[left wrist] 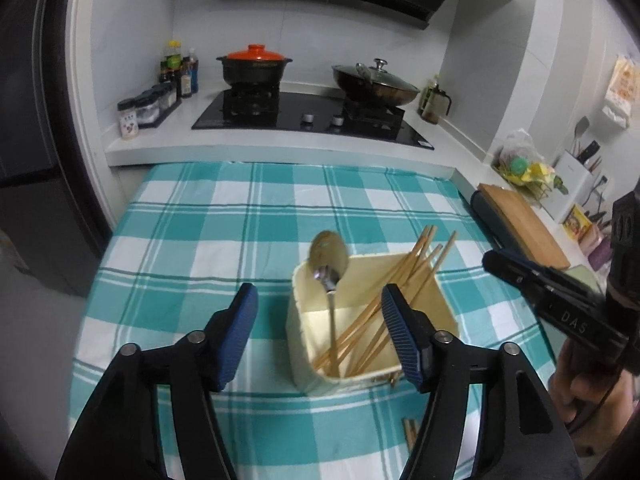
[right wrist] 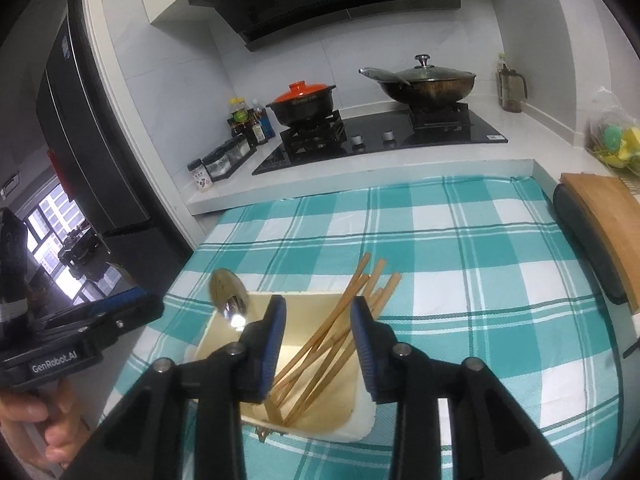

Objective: Organize utensils
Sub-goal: 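Move both open tools back down toward the remaining spoon and chopsticks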

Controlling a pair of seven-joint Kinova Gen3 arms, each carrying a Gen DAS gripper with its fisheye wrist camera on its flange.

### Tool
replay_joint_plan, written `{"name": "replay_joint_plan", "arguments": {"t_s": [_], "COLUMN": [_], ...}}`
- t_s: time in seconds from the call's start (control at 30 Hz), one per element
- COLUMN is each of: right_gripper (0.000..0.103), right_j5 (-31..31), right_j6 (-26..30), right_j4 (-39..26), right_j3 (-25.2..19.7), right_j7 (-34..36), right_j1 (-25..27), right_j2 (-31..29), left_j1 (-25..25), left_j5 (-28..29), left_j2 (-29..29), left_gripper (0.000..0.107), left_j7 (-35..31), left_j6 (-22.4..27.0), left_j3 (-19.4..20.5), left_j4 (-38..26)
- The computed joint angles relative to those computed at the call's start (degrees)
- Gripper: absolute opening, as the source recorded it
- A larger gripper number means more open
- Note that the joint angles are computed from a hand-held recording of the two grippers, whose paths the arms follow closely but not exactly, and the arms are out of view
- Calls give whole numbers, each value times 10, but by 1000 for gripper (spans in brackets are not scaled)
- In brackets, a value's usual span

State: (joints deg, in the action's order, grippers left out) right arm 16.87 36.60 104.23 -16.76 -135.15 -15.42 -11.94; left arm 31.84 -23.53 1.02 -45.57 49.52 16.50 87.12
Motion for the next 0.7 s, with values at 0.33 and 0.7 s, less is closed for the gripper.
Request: {"name": "replay_joint_plan", "arguments": {"t_s": [0.33,0.7], "right_gripper": [35,36], "right_j5": [-38,-175], "right_j6": [174,293], "right_j4": [35,175], "right_j3": [-52,-263], "right_j7": [68,-44], "right_j1": [-6,101], "right_j2": [-155,-427], "left_j1": [-27,-118], "left_j5": [77,106], "left_j2": [-156,-192], "left_gripper": [75,78], "left_j7": [-23,222], "left_j6": [50,-49], "left_j3": [70,324], "left_j4": [167,319]}}
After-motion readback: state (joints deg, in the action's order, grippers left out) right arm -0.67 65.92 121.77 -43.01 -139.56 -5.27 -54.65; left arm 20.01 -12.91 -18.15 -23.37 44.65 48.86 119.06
